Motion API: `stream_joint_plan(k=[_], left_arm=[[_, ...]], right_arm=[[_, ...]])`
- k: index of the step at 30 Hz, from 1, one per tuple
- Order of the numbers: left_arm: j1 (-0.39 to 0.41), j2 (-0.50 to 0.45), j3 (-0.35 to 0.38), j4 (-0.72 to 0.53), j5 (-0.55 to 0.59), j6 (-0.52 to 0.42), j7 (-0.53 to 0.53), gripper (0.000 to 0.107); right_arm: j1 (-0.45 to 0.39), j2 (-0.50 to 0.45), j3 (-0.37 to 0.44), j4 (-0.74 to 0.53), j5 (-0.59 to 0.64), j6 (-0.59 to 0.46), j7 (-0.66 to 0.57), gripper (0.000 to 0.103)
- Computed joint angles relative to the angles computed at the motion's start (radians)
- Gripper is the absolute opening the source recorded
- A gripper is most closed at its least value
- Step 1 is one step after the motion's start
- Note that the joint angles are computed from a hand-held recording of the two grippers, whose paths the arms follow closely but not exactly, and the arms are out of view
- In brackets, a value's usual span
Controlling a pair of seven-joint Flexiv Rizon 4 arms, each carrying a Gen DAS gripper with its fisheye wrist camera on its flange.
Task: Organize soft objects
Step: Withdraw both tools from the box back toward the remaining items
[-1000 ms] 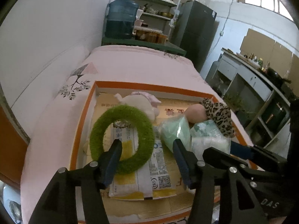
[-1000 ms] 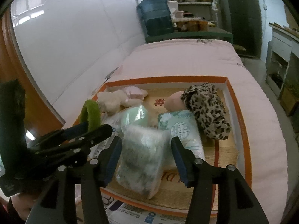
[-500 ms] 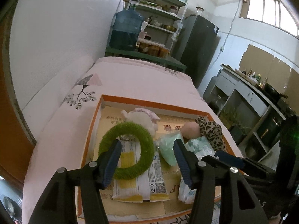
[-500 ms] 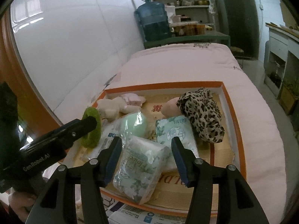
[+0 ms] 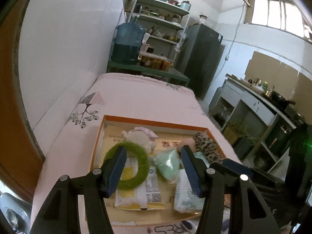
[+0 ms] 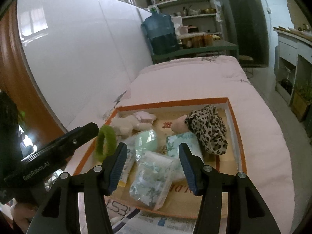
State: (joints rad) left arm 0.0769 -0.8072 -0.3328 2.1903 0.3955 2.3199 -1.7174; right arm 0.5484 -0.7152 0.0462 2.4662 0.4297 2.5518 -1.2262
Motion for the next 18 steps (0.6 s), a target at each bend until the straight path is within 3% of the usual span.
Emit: stream_joint_plan(k=[18], left_arm=[[-0.044,0.09,0.086,0.207,0.018,0.166,0.0,0.058]], right_arm=[[0.193,0.037,0.056,0.136,0.24,0.089,-0.032,0.057]])
